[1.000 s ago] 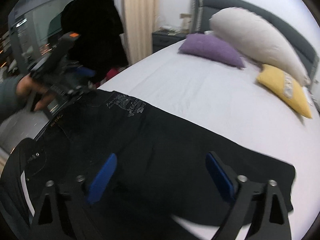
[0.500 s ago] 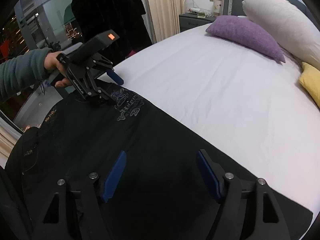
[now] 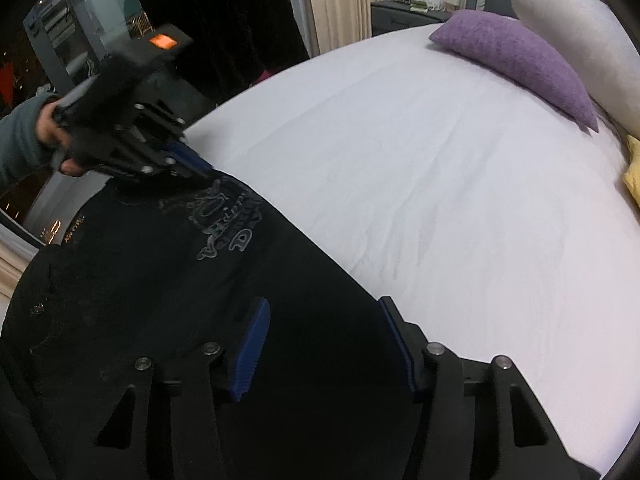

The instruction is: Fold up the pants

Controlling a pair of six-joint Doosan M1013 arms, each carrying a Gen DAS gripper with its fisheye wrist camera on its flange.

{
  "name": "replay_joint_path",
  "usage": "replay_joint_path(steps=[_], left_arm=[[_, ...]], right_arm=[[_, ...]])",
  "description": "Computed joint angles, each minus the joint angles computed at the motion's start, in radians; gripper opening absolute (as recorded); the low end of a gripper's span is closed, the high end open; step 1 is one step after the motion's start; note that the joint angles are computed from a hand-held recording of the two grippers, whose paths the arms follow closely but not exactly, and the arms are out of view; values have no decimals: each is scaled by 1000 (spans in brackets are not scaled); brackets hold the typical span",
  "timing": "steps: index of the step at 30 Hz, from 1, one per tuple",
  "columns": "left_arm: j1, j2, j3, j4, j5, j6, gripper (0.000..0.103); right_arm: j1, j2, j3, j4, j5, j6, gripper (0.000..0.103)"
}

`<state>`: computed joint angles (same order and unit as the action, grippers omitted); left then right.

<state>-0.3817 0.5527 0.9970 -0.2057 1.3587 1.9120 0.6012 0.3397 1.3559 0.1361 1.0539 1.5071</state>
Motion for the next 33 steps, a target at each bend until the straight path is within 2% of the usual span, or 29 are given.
replay_joint_path(steps=[5,10,14,18,20,22,23,25,27,33], left_arm=[[-12,-105,130,2,-165,22,7],[-55,-189,234,94,-339,57,7],[-73,-225,280,115,-414,67,7],[-71,-253,320,102,-452,81,7],[-73,-281,333,97,-440,88,7],[-76,-280,328,99,-435,90,7],[-71,-299,347,92,-437,98,7],[-70,-307,356,80,-442,99,7],[-66,-309,358,71,-447,95,7],[-59,-321,367,65,-461,72,7]], right_arm=[[-5,29,-30,-5,37,-25,58],[-14,57,-65,-7,79,-51,58],[-17,82,-103,-5,130,-90,58],[-21,113,-149,6,202,-145,58],[-29,121,-161,21,220,-151,57],[-40,129,-172,57,245,-145,48],[-43,131,-176,74,257,-149,38],[-40,130,-179,63,270,-164,29],[-39,127,-181,56,281,-164,15],[-46,83,-160,54,227,-124,11]])
